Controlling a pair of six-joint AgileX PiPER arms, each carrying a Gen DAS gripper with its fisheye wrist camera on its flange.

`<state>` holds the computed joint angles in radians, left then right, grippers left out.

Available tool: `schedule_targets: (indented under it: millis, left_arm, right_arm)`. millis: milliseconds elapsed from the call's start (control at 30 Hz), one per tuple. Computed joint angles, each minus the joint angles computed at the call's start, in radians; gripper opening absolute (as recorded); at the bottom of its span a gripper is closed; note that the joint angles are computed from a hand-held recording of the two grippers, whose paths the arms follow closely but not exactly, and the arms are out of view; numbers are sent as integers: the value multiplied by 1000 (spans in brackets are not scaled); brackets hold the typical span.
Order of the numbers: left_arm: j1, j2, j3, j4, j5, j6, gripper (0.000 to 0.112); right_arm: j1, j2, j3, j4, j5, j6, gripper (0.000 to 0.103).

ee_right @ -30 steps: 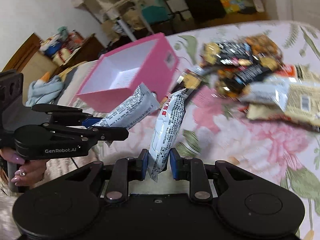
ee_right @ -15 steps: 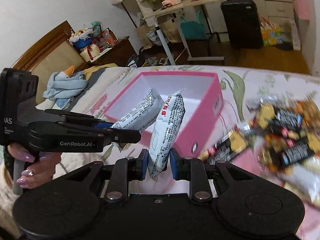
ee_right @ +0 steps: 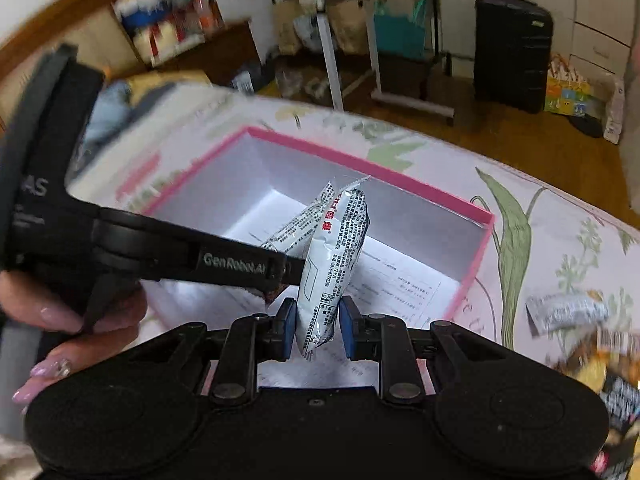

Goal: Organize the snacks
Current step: 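Carry both white bars into the pink box and open both grippers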

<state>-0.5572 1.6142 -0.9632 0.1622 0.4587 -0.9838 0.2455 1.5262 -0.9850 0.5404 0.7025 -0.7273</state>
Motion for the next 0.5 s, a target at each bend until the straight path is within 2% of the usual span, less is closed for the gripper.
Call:
schedule_targets:
  millis: [133,267,300,400,433,500]
  left_arm:
    - [50,62,-15,-184,-35,149,24]
    - [66,105,-39,-264,-49,229,24]
    - [67,110,-40,-284,-58,240,24]
    - [67,102,-29,-311,-70,255,28]
    - [72,94,-24,-317,-72,269,32]
    - [68,59,13,-316,-98,265,45]
  right_arm:
    - [81,82,-80,-215,-9,154,27]
    - [159,111,-105,-448,-26,315,27]
    - [169,111,-103,-475,-28,320,31]
    - [160,86,-72,-486,-62,309,38]
    - [148,64,-50,-470,-77,291,44]
    - [95,1,1,-356,-93,172,47]
